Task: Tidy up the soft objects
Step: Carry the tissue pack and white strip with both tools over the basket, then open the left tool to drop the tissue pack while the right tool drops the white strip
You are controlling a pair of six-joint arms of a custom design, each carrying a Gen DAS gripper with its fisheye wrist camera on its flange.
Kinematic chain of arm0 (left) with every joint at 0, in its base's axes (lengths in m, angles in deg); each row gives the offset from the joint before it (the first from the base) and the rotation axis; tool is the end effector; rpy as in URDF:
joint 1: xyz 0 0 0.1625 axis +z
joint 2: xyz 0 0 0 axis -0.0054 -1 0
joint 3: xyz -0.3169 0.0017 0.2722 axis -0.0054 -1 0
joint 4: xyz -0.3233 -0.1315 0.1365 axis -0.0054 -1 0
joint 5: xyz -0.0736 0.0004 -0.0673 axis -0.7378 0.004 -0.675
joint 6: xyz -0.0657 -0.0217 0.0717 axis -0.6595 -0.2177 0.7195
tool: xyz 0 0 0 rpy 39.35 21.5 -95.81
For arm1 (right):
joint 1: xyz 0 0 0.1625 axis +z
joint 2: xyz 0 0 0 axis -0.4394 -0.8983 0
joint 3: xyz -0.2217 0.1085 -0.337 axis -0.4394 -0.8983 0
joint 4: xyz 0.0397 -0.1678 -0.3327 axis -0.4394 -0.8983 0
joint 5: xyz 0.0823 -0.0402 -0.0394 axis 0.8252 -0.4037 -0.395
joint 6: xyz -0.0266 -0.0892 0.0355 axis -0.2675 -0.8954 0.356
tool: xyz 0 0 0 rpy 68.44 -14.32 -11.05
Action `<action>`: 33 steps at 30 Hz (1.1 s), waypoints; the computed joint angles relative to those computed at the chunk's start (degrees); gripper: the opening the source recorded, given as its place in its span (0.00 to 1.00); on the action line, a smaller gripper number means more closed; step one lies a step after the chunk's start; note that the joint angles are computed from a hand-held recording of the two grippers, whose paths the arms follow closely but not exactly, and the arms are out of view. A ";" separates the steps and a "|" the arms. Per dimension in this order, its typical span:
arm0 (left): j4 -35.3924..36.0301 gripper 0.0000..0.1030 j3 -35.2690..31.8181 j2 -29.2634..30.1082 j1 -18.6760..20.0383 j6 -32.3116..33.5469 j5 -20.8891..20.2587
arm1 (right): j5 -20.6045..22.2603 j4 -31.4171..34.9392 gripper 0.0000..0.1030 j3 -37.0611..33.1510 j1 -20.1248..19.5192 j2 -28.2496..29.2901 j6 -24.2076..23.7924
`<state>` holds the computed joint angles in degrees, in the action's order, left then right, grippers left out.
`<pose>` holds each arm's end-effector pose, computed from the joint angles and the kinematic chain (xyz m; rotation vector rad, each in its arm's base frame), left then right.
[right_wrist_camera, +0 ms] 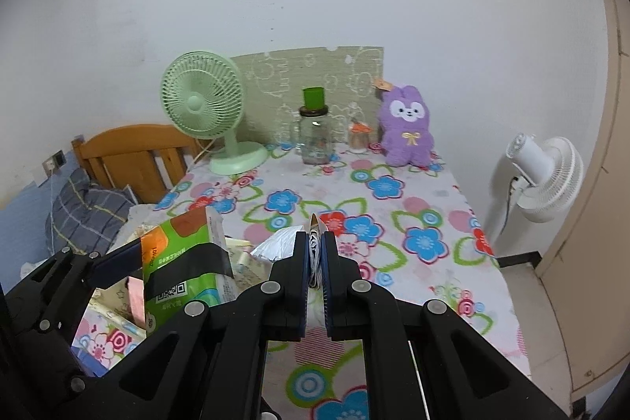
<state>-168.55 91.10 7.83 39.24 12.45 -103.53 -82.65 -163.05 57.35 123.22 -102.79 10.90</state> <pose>-0.2839 -0.5154 0.0554 0.5255 2.0917 -1.0839 0.1769 -0.5537 0.1853 0.8060 -2.3165 1.0522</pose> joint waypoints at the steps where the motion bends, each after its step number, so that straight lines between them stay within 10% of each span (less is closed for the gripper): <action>1: -0.28 0.81 0.36 -0.23 0.08 0.00 0.13 | 0.23 0.35 0.08 -0.12 0.10 0.20 0.25; 33: 0.44 0.81 3.04 -3.49 10.22 -2.45 3.37 | 2.41 12.42 0.08 -10.96 2.19 12.84 -0.53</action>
